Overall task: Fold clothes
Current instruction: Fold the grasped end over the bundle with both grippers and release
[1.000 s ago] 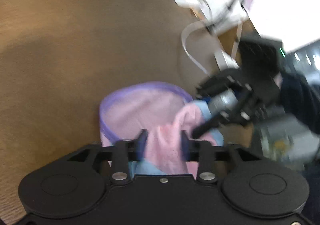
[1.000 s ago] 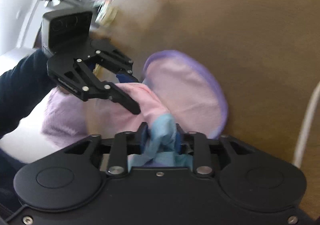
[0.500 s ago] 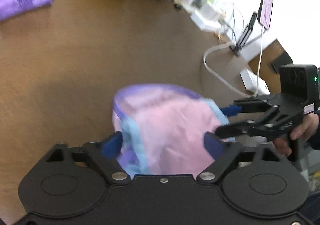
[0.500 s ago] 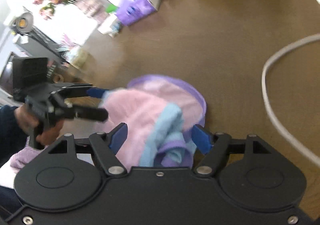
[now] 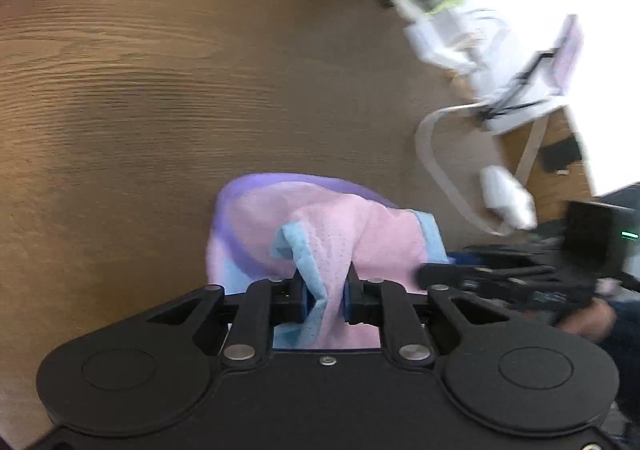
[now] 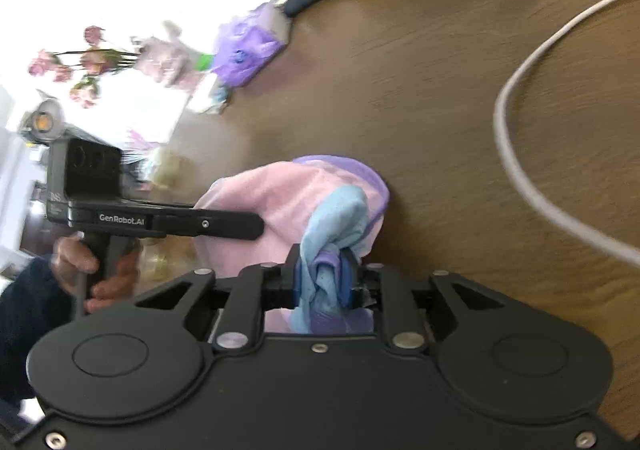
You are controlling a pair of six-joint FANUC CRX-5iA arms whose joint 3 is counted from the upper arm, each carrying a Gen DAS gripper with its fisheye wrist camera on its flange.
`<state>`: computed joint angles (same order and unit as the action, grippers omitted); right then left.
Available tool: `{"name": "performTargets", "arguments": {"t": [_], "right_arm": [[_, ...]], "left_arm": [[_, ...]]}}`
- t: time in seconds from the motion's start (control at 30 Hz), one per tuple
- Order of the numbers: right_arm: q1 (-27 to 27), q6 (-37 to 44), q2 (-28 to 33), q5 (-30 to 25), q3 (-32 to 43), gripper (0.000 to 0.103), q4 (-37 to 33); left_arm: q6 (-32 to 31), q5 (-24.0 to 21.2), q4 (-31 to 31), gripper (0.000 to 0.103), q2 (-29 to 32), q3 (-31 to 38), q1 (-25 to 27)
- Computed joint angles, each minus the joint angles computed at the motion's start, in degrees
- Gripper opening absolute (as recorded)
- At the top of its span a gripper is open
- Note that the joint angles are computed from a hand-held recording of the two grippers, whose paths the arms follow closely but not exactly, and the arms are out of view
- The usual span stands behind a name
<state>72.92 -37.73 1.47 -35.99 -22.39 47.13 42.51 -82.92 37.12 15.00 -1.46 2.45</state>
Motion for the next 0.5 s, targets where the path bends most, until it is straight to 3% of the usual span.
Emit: {"name": "performTargets", "arguments": {"t": [0.03, 0.07, 0.13, 0.17, 0.23, 0.3, 0.37, 0.4, 0.43, 0.5], "right_arm": [[0.57, 3.20, 0.89, -3.08, 2.03, 0.071, -1.48], [1.06, 6.01, 1.77, -6.02, 3.95, 0.077, -2.48], [1.76, 7.74, 2.15, -7.84, 4.77, 0.081, -1.01], [2.09, 8.54, 2.32, -8.63, 5.10, 0.081, -0.21], [2.40, 9.59, 2.87, -9.91, 6.22, 0.081, -1.65], [2.42, 10.29, 3.95, -10.97, 7.80, 0.081, -3.61], [2.02, 10.19, 5.24, -10.26, 8.48, 0.079, -2.93], [1.77, 12.51, 6.04, -10.43, 9.60, 0.069, -3.83], [1.51, 15.06, 6.87, -10.69, 10.83, 0.047, -4.85], [1.64, 19.93, 7.64, -12.62, 12.81, 0.035, -7.73]], "left_arm": [[-0.85, 2.06, 1.20, 0.038, -1.43, -1.62, 0.55], [-2.14, 4.66, 2.40, 0.043, -3.27, -3.53, 1.04], [-5.70, 10.20, 4.19, 0.083, -7.14, -7.34, 1.64], [-8.61, 13.47, 4.11, 0.091, -9.43, -9.34, 1.52], [-12.09, 16.13, 2.81, 0.094, -11.46, -10.87, 1.15], [-12.36, 16.02, -0.48, 0.089, -11.56, -10.21, 0.08], [-10.93, 14.72, -2.99, 0.064, -10.90, -9.11, -0.45], [-9.98, 13.41, -3.67, 0.046, -10.49, -8.77, -0.45], [-9.69, 13.23, -3.81, 0.036, -10.78, -9.20, -0.36], [-10.13, 13.64, -4.40, 0.028, -11.98, -10.10, -0.31]]}}
